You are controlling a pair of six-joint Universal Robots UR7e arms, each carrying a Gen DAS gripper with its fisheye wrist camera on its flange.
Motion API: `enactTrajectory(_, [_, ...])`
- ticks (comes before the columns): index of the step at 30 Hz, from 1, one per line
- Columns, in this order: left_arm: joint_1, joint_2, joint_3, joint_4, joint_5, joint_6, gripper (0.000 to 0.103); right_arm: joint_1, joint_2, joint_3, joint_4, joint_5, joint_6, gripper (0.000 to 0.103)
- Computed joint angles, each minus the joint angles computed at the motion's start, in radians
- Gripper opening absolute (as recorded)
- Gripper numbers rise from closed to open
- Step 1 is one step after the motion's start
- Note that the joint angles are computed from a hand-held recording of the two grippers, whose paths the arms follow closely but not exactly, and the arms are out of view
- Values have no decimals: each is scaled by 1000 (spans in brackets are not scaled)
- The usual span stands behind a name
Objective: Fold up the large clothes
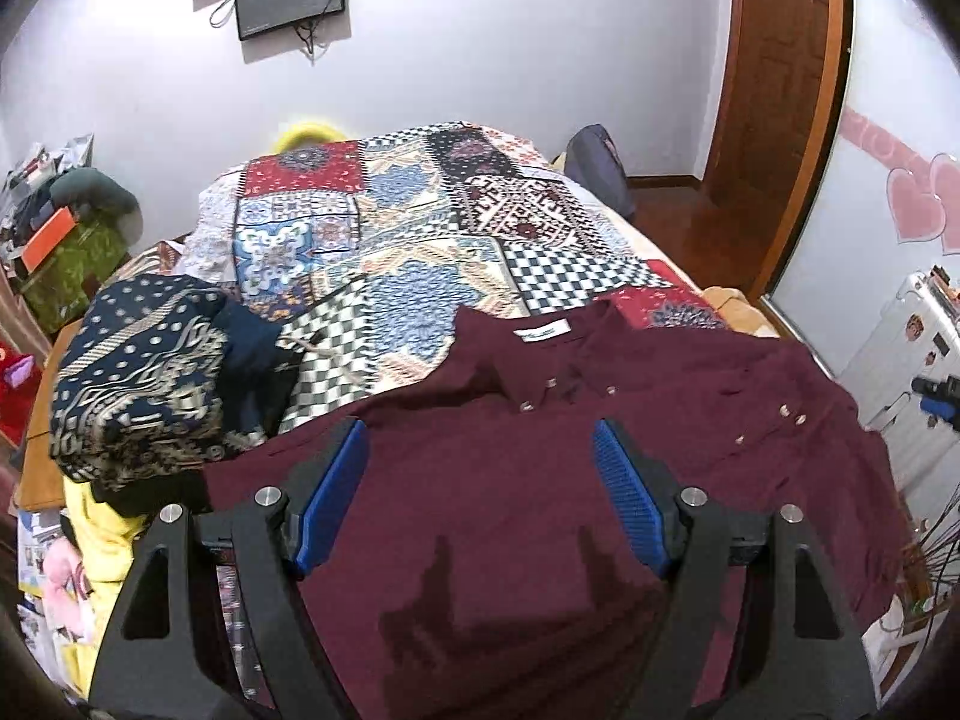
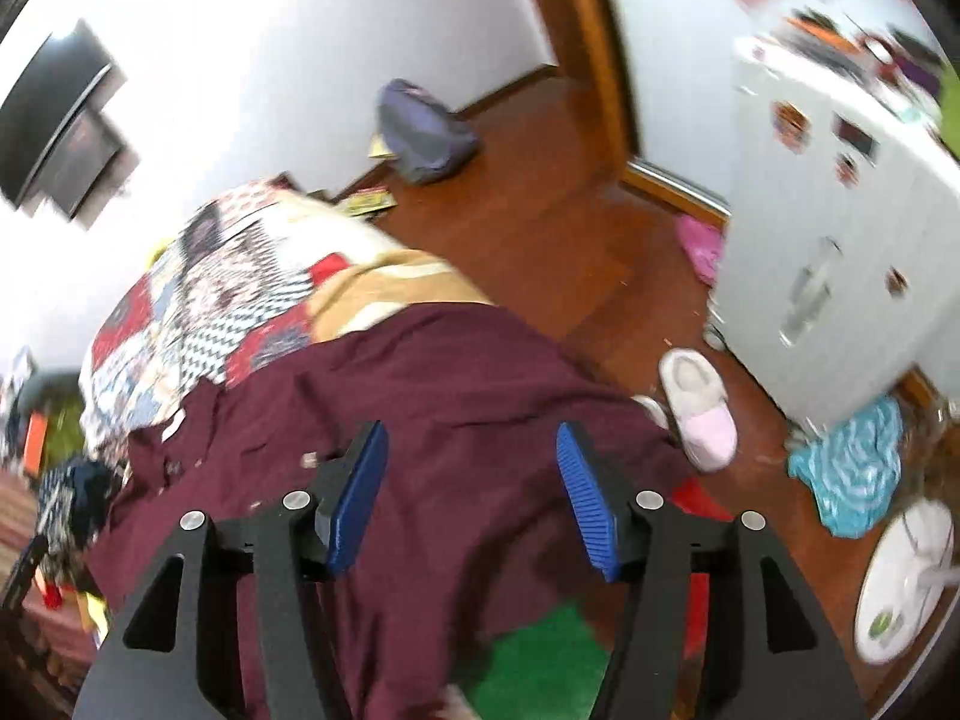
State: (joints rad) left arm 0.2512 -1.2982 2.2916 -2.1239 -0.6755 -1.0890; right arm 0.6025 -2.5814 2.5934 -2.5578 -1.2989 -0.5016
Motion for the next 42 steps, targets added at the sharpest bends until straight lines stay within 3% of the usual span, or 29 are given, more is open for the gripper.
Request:
enactTrajectory(4, [23, 57, -7, -95, -37, 32, 77, -211, 5, -9, 103, 128, -9, 55])
enactTrajectory(10, [55, 113, -7, -157, -98, 36, 77, -274, 189, -31, 100, 115, 65, 55])
enactTrajectory(15, [70, 123, 0, -148, -114, 13, 77, -324, 242, -45, 98, 203, 99, 59])
enactTrajectory(20, [90, 121, 10, -152, -130, -8, 77, -258, 371, -77, -28, 171, 219, 59])
enactTrajectory(23, [96, 119, 14, -149, -136, -15, 77, -188, 437, -78, -139, 90, 277, 58])
enactTrajectory(25, [97, 119, 16, -140, -135, -19, 77, -123, 475, -67, -243, 3, 293, 53])
enactTrajectory(27, [94, 119, 17, -128, -132, -23, 77, -84, 485, -58, -297, -53, 293, 32])
enactTrajectory(30, [81, 114, 21, -104, -122, -29, 77, -57, 453, -40, -330, -76, 282, 13])
enactTrajectory(32, [72, 109, 22, -88, -114, -29, 77, -26, 427, -28, -362, -111, 278, 12])
enactTrajectory(37, [41, 91, 27, -48, -92, -30, 77, 50, 259, -6, -356, -83, 238, 10])
enactTrajectory(39, [30, 84, 31, -38, -84, -30, 77, 109, 206, -9, -349, -80, 229, 10])
enactTrajectory(42, [9, 66, 41, -27, -73, -28, 77, 276, 172, -12, -376, -133, 219, 9])
